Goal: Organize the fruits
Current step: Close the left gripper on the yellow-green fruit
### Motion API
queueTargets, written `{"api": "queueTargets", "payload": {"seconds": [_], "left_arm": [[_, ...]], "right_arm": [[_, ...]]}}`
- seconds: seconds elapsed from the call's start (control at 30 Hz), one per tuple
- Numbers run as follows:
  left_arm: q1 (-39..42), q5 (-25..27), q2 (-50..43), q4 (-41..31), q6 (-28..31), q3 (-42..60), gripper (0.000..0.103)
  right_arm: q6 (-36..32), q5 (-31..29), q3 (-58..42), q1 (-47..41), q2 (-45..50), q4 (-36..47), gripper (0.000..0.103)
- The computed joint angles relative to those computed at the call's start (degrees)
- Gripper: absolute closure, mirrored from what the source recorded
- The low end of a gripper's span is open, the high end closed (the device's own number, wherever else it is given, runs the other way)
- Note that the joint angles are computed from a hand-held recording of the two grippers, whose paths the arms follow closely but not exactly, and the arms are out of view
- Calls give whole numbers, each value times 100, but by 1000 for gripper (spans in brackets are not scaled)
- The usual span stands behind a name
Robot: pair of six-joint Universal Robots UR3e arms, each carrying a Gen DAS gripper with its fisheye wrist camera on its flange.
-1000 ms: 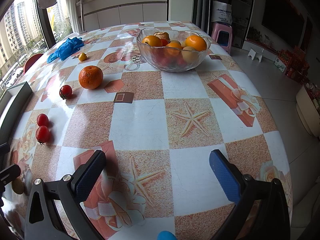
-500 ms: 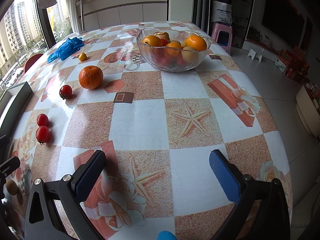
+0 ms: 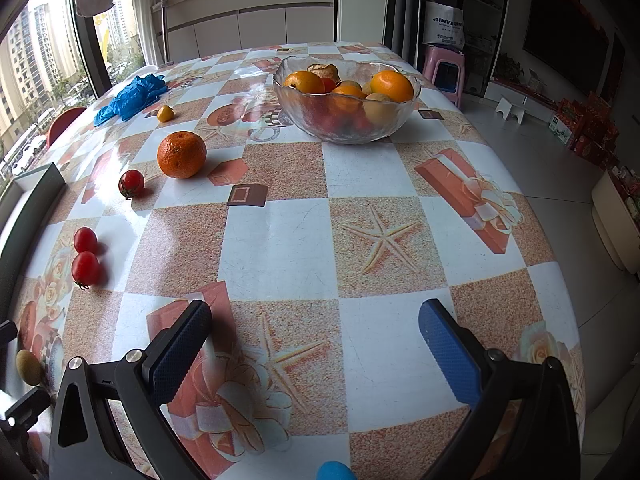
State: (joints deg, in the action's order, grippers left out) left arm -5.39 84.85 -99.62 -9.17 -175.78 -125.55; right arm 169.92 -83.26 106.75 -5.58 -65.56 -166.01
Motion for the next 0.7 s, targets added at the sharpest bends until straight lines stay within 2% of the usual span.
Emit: {"api": "queueTargets", "payload": {"seconds": [0.03, 0.07, 0.3, 0.37, 0.43, 0.7], "left_arm": [[-67, 95, -30, 32, -39, 31, 22], [-93, 91, -37, 31, -54, 45, 28], [-353, 127, -187, -221, -199, 424, 51], [-451, 138, -277, -275, -161, 569, 65], [-498, 112, -293, -342, -152, 633, 75], [-156, 41, -6, -253, -135, 268, 76]], "right_arm": [[0, 0, 0, 0, 0, 0, 0], [0, 0, 0, 0, 0, 0, 0], [-3, 2, 3, -5, -6, 3, 0], [-4, 4, 4, -6, -7, 5, 0], [-3, 3, 5, -3, -6, 3, 0], [6, -17, -2, 5, -8, 9, 0]]}}
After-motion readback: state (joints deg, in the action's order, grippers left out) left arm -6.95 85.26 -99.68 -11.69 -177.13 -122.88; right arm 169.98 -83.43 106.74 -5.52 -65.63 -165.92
